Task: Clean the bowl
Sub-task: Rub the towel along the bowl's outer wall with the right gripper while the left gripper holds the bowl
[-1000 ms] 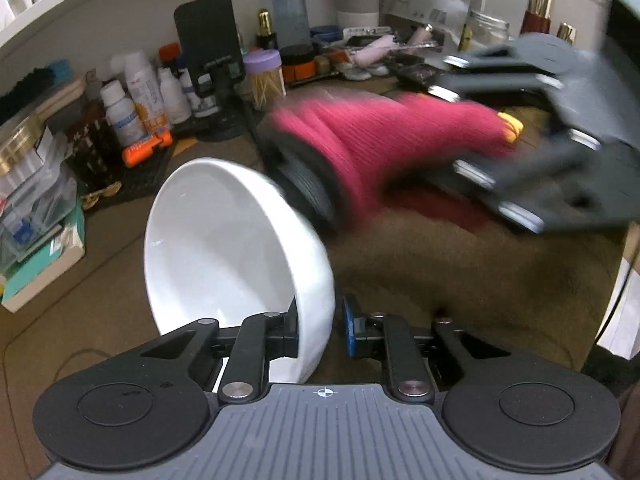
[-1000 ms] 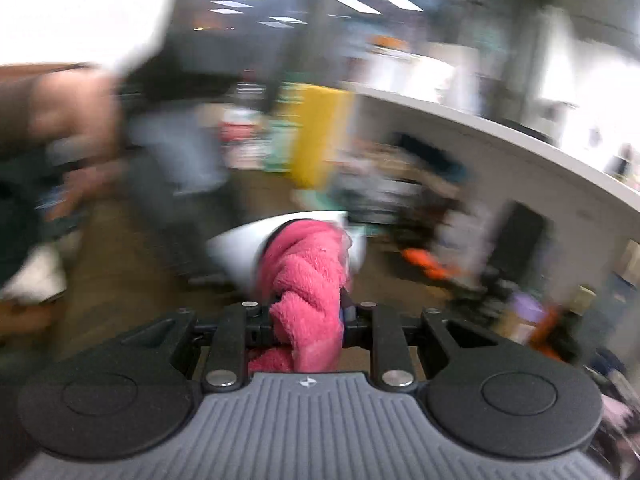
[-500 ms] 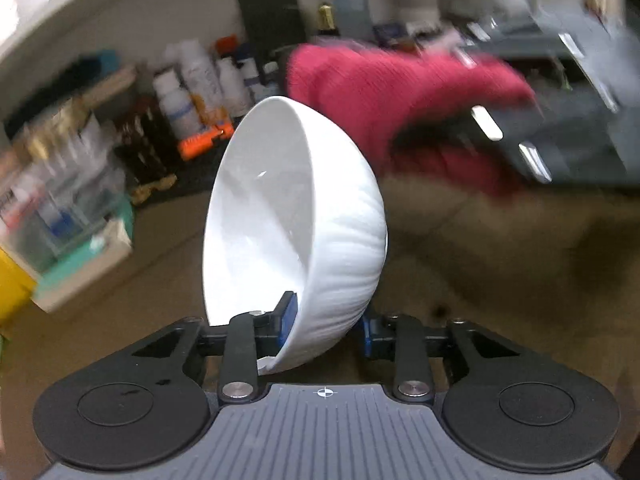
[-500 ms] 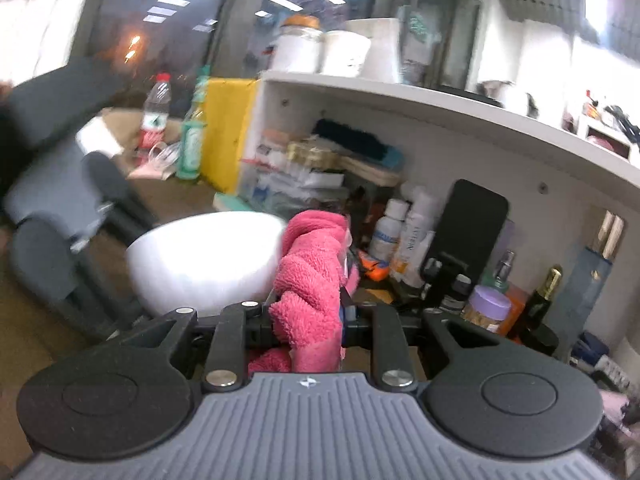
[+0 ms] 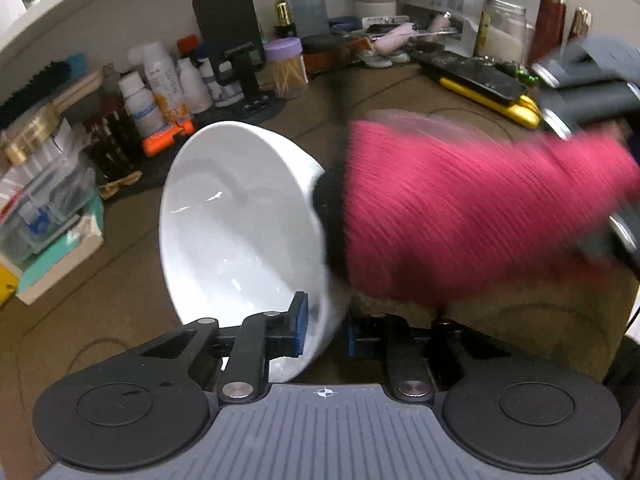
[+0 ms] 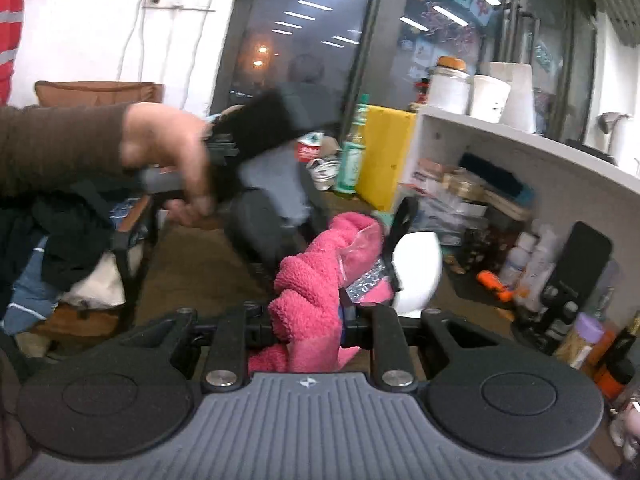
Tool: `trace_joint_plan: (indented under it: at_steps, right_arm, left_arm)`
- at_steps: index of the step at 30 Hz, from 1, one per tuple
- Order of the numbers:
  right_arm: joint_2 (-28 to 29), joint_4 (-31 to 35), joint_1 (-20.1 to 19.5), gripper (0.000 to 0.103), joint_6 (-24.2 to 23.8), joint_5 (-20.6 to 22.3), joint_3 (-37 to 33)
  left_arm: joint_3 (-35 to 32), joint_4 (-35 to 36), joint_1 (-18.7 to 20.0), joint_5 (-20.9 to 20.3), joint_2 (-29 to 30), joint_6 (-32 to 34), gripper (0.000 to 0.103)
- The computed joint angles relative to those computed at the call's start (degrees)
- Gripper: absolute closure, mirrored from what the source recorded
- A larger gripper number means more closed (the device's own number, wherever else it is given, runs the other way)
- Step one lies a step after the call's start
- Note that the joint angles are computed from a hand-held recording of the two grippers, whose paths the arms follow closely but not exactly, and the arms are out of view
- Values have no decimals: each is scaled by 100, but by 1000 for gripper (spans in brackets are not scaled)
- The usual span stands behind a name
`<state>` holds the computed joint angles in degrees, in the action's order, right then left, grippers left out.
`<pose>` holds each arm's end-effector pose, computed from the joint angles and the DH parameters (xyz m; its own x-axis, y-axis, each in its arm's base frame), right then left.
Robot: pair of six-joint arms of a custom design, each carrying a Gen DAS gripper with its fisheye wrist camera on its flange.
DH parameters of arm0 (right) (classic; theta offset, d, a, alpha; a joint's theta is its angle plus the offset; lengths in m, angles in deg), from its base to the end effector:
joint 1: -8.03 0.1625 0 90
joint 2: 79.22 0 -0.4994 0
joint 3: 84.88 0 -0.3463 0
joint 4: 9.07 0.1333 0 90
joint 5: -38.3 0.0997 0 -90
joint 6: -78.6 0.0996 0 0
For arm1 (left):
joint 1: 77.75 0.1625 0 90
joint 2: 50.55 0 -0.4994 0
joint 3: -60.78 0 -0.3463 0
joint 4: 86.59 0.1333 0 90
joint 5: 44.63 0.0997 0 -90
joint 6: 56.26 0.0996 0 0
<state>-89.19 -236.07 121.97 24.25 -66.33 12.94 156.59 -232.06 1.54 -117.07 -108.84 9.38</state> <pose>0.3597 -0.5438 -0.0847 -0.3449 -0.6128 0.7110 -0.9363 0.1713 -0.3066 0.0376 -0.6801 0.3168 -0.2325 0.8869 -0.3991 0.9421 0.3074 0.1343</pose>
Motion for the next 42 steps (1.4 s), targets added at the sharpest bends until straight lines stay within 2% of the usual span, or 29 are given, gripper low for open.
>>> trace_joint_plan:
  at_steps: [1, 3, 5, 6, 8, 9, 10, 12, 14, 15, 16, 17, 18, 19, 21, 25, 28, 30, 32, 36, 42]
  right_arm:
    - [16, -42, -10, 79, -2, -42, -60]
    - [206, -276, -64, 79, 80, -463, -669]
    - [308, -314, -112, 79, 185, -670, -1024]
    - [351, -297, -145, 79, 274, -747, -1202]
    - [413, -261, -257, 79, 576, -741, -1488]
    - [433, -274, -307, 79, 708, -672, -1552]
    - [440, -302, -346, 79, 754, -591, -1540]
    - [455, -351, -403, 79, 750, -472, -1492]
    - [497, -355, -410, 79, 585, -509, -1524]
    - [501, -337, -420, 79, 547, -519, -1528]
    - [498, -314, -431, 79, 529, -525, -1526]
    - [492, -315, -445, 79, 527, -520, -1516]
    - [490, -335, -442, 79, 534, -522, -1501]
    - [471, -345, -444, 79, 548, -483, -1449]
    - [426, -360, -445, 79, 535, -379, -1320]
    - [347, -352, -376, 79, 168, -56, -958]
    - [225, 7, -230, 79, -284, 118, -509]
    - [135, 303, -81, 79, -624, 156, -99]
    - [53, 510, 39, 79, -756, 249, 220]
    - [-14, 292, 119, 79, -590, 230, 359]
    - [207, -344, -29, 78, -186, -198, -482]
  left_arm:
    - [5, -28, -7, 15, 3, -5, 86]
    - [23, -140, -37, 68, 25, 38, 87]
    - [-10, -198, -49, 31, 57, 65, 85]
    - [-15, -291, -50, 5, 78, 109, 83]
    - [12, -707, -44, -67, 146, 339, 72]
    - [15, -910, -43, -76, 192, 448, 57]
    - [3, -1075, -37, -60, 249, 520, 35]
    - [-33, -1370, -7, -53, 370, 614, 4]
    - [-119, -1381, 14, -3, 460, 588, 15]
    - [-209, -1272, 31, 82, 529, 497, 40]
    - [-298, -1118, 56, 83, 565, 363, 57]
    - [-385, -923, 88, -9, 566, 183, 62]
    - [-429, -783, 112, -96, 553, 66, 73]
    - [-395, -779, 119, -129, 525, 78, 78]
    - [-261, -861, 79, -27, 460, 192, 79]
    - [-448, 111, 78, -208, 250, -93, 83]
    - [-399, 574, 111, -310, 57, -71, 82]
    - [-307, 630, 127, -325, -41, -10, 82]
    - [-284, 670, 145, -329, -77, 41, 82]
    - [-302, 762, 138, -301, -96, 76, 82]
    - [-247, 629, 84, -289, -88, -37, 82]
